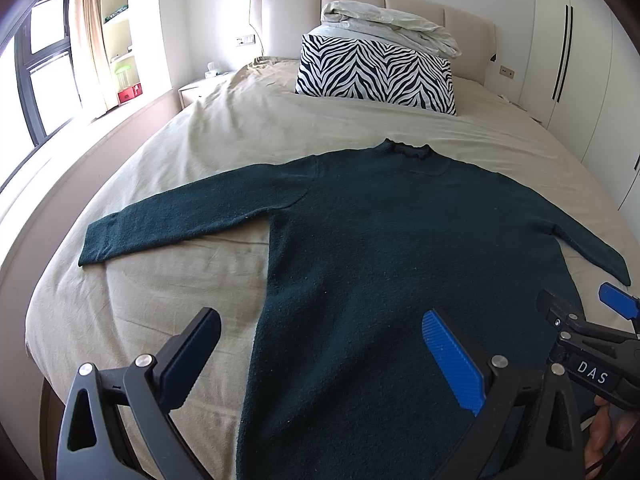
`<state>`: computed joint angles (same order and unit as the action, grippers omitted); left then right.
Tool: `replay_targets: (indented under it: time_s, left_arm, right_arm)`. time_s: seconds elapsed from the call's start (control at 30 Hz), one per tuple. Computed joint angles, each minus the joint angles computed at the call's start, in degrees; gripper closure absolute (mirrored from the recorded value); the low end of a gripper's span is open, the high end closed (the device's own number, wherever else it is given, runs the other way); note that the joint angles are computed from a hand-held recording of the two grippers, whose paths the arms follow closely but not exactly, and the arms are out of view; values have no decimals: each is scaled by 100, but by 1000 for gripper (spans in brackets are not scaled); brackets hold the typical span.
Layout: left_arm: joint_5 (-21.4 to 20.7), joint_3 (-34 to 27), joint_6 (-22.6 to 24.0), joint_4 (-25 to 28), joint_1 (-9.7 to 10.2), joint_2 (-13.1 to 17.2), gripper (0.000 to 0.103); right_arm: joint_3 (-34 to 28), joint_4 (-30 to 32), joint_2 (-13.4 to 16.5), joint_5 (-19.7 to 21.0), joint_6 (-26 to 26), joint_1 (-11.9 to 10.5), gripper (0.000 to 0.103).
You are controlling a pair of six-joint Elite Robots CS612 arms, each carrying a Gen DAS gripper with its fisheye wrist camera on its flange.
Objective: Fold small clothes
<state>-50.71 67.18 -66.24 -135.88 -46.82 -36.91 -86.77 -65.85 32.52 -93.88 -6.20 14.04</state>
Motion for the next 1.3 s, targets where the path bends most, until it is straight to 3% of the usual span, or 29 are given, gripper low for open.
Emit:
replay_targets:
  time_s: [1.3]
  left_arm:
    - [-32,204,-1,-178,17,-43,0]
  right_arm:
    - [-26,61,44,5,7,5,0]
